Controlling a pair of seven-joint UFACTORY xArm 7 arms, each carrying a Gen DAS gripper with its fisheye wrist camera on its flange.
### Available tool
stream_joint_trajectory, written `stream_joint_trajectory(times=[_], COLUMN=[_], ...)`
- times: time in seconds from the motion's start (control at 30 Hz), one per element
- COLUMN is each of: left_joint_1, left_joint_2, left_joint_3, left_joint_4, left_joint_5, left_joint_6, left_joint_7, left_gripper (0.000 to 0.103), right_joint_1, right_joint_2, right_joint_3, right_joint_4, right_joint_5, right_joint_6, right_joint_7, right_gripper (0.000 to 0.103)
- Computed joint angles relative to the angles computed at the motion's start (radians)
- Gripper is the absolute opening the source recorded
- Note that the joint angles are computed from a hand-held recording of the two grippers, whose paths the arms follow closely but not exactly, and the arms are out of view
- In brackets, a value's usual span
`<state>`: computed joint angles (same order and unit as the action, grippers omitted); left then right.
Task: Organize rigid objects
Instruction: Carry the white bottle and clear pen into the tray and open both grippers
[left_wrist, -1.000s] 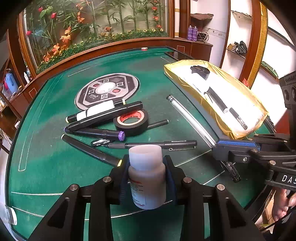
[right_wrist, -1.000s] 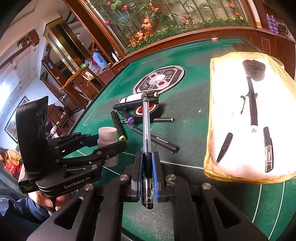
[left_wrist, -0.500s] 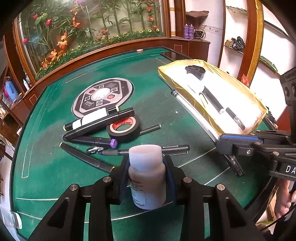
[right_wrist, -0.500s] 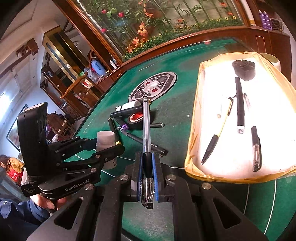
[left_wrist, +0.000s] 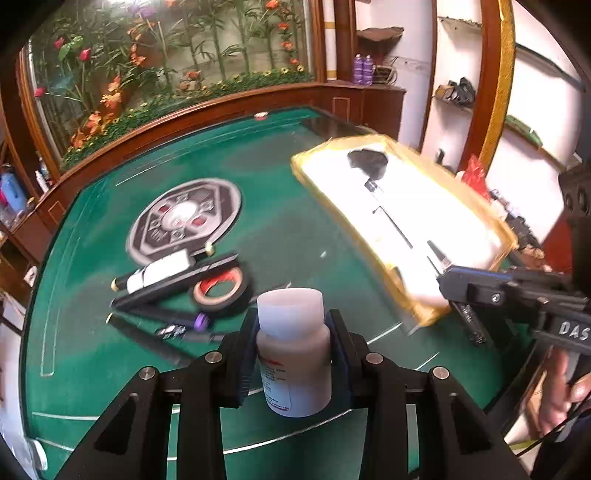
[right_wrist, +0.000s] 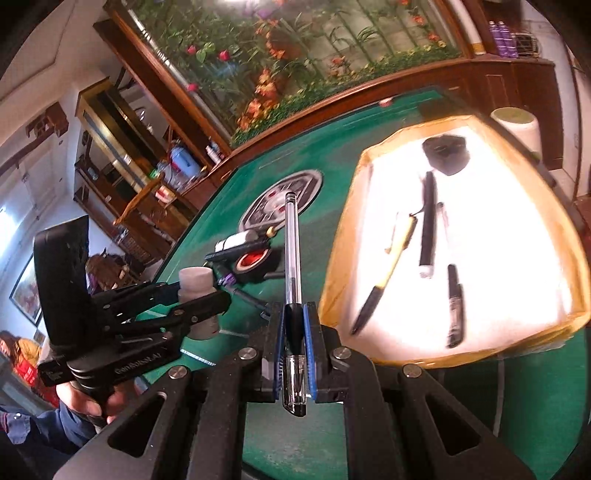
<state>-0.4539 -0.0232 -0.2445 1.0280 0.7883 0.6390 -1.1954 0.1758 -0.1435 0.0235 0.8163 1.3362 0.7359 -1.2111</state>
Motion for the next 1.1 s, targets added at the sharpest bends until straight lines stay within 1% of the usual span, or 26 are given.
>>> stream_joint_trajectory(times=[0.1,0.2,0.3,0.4,0.47,0.6,0.73,0.83,0.93,0.97,1.0,1.03,1.1], left_joint_1=[0.001,-0.007,-0.021,-0.04,-0.05,-0.075,-0.108,-0.121,-0.145,-0.152,-0.163,-0.187,-0.21], left_joint_2=[0.032,0.089,0.162,0.252,0.311,0.398,0.434,0.449,0.448,0.444,0.438,0.431,0.425], left_joint_3=[0.007,0.02,0.042,0.061,0.071,0.091,0.122,0.136,0.165,0.174,0.188,0.215,0.243], left_joint_4=[0.046,0.11,0.178,0.259,0.31,0.387,0.412,0.417,0.407,0.4,0.391,0.383,0.376], left_joint_5=[-0.026,-0.056,-0.112,-0.192,-0.247,-0.333,-0.387,-0.425,-0.422,-0.417,-0.403,-0.369,-0.315], left_joint_6=[-0.05,-0.097,-0.16,-0.198,-0.213,-0.219,-0.231,-0.248,-0.26,-0.267,-0.273,-0.277,-0.278], left_joint_7=[0.034,0.066,0.118,0.183,0.221,0.286,0.338,0.376,0.384,0.38,0.367,0.335,0.291], left_gripper=[0.038,0.038,0.038,0.038,0.038,0.038,0.038,0.037,0.037,0.037,0.037,0.037,0.037], right_joint_1=[-0.009,-0.014,-0.014,-0.017,-0.016,-0.031,-0.047,-0.054,-0.06,-0.057,-0.058,-0.06,-0.059], right_joint_2=[-0.005,-0.003,0.019,0.062,0.099,0.164,0.197,0.214,0.229,0.232,0.233,0.236,0.24], right_joint_3=[-0.006,-0.005,0.001,0.009,0.019,0.032,0.048,0.058,0.068,0.071,0.075,0.078,0.085], right_joint_4=[0.005,0.013,0.032,0.062,0.088,0.135,0.154,0.163,0.169,0.168,0.167,0.167,0.165], right_joint_5=[0.011,0.021,0.016,0.003,-0.028,-0.084,-0.138,-0.202,-0.273,-0.312,-0.33,-0.345,-0.388], right_joint_6=[-0.033,-0.101,-0.18,-0.248,-0.303,-0.329,-0.346,-0.365,-0.377,-0.391,-0.396,-0.4,-0.413], right_joint_7=[0.005,0.01,0.036,0.07,0.111,0.179,0.224,0.28,0.334,0.365,0.378,0.388,0.42], right_gripper=[0.009,0.009,0.009,0.009,0.009,0.009,0.009,0.009,0.009,0.009,0.009,0.009,0.009])
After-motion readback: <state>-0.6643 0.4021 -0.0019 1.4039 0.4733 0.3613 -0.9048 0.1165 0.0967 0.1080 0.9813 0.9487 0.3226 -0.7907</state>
